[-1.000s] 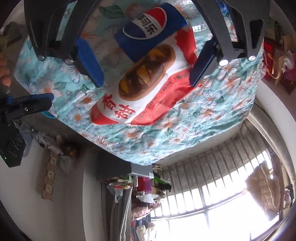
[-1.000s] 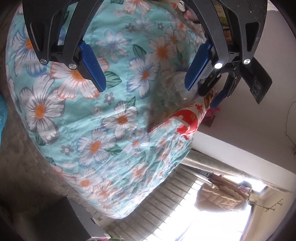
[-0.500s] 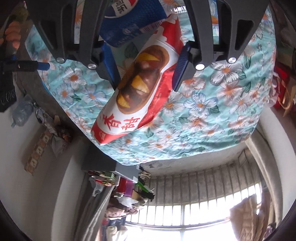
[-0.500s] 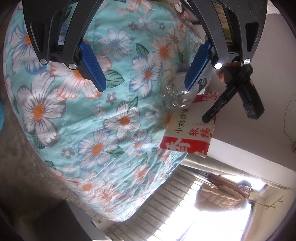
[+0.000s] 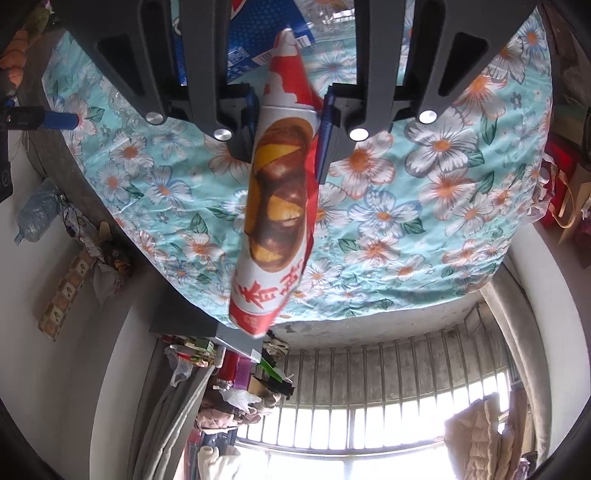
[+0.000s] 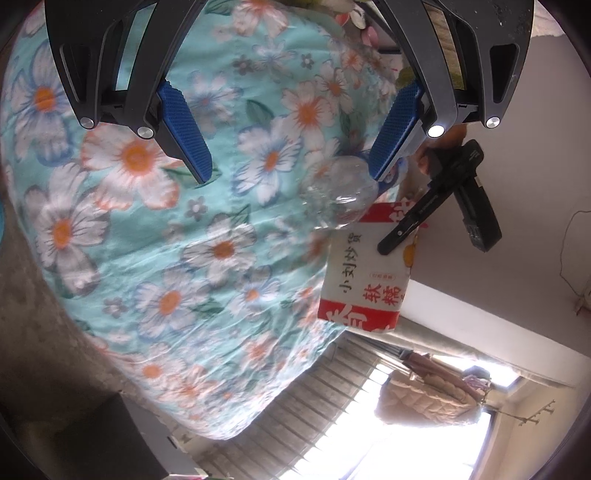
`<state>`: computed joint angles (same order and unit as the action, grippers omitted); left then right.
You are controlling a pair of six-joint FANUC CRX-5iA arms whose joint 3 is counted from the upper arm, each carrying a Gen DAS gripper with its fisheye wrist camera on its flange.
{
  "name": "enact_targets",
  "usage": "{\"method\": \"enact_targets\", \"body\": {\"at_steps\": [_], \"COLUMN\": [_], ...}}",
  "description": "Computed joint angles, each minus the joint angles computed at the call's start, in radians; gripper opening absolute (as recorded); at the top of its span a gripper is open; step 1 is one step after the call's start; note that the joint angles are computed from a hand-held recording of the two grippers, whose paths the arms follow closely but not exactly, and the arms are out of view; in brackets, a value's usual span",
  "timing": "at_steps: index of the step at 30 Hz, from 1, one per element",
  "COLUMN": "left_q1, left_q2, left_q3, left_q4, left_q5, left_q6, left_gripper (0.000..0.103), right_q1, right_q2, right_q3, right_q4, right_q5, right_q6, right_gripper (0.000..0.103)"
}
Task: Collect trash
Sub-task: 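Grasp the red-white snack bag with the left tool while the right tool grasps the Pepsi bottle, then lift the snack bag with the left tool while the right tool lifts the Pepsi bottle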
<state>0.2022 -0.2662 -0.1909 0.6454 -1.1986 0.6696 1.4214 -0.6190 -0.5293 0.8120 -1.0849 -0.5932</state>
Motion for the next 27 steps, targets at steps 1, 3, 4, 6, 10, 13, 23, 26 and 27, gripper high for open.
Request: {"method": "enact_targets", "body": {"at_steps": [1,3,4,6,10,13,23,26,27], "left_q1": [0.012,0.039,0.052,0.075,0.132,0.164,0.219,0.232,0.235], "left_q2": [-0.005,-0.022,-0.032,-0.054,-0.100,-0.130,-0.189,-0.185,-0.186], "left_q3": [-0.005,-0.020,-0.027,-0.043,-0.080,-0.104,-0.179,-0.174,-0.170], "left_q4": [0.016,0.051,0.062,0.080,0.104,0.088,-0.041,-0.048,-0.048], "left_q5": [0.002,0.005,0.012,0.032,0.081,0.148,0.226,0.163,0.139], "left_q6": [-0.002,-0.012,-0.018,-0.032,-0.066,-0.076,-0.167,-0.161,-0.149], "left_gripper": [0.022,0.019,0.018,0.018,0.018,0.018,0.018,0.018,0.018], "right_q1": [-0.010,-0.039,-0.056,-0.094,-0.158,-0.199,-0.296,-0.338,-0.349], "right_q2": [0.004,0.018,0.029,0.060,0.135,0.185,0.278,0.282,0.282], "right_q3": [-0.003,-0.006,-0.009,-0.004,0.035,0.065,0.049,-0.004,-0.014], "right_q4": [0.001,-0.007,-0.010,-0.045,-0.149,-0.208,-0.075,0.079,0.109], "right_q5": [0.036,0.117,0.168,0.274,0.423,0.497,0.638,0.670,0.678], "right_q6": [-0.002,0.000,-0.006,0.001,0.050,0.072,-0.278,-0.475,-0.511], "right_gripper": [0.082,0.082,0.082,0.082,0.083,0.083,0.085,0.085,0.084]}}
